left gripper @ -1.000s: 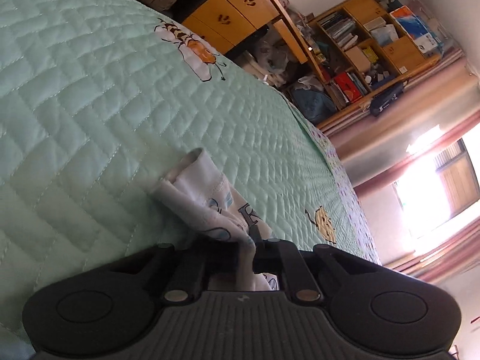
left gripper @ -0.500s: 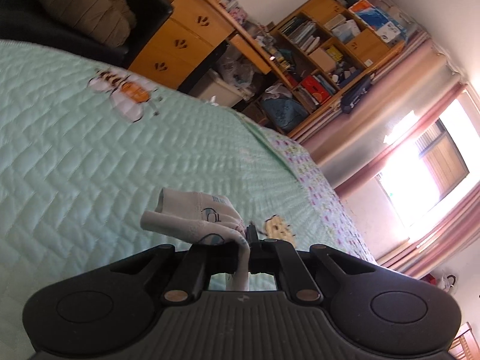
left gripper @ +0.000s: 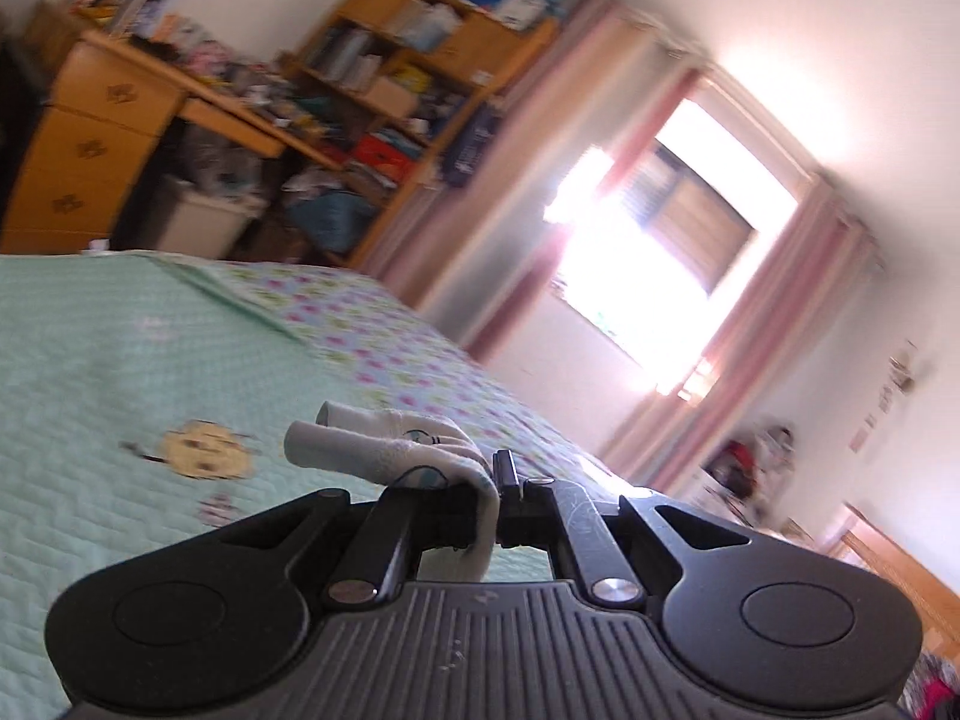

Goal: Fold clothes

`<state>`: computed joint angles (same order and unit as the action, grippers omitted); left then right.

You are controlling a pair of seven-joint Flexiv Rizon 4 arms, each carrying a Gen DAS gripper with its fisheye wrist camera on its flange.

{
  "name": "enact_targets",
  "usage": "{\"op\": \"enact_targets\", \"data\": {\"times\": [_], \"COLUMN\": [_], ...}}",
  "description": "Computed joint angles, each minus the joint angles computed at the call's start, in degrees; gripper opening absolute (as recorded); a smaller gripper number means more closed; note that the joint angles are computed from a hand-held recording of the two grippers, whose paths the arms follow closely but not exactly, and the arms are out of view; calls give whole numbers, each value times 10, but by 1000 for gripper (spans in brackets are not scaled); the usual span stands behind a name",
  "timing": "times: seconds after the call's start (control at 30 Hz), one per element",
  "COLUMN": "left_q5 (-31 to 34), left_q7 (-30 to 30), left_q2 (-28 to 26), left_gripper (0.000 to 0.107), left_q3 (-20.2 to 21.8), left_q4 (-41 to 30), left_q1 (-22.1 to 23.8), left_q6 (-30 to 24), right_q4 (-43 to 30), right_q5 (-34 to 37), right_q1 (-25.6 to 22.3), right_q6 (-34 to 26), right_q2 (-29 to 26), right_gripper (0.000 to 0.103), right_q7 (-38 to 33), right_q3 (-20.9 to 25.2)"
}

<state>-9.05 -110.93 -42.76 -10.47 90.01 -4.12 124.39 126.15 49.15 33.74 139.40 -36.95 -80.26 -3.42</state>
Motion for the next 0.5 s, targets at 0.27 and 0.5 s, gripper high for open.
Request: {"op": "enact_targets", "data": {"times": [0.27, 0.5], "left_q5": [182, 148], "left_q7": [154, 245], "left_q2": [-66, -111], "left_gripper": [5, 6], "left_q3": [-114, -54], "left_q4": [-103, -135], "left_q1": [-42, -144], "left_q6": [-138, -265], "right_q4": [0, 0], "right_q5": [1, 2], "right_q1": [1, 3], "right_q6": [-8, -13], "right_q2": [3, 4], "right_gripper": [95, 95], "right_q7": [-5, -8], "right_q3": [-3, -6]}}
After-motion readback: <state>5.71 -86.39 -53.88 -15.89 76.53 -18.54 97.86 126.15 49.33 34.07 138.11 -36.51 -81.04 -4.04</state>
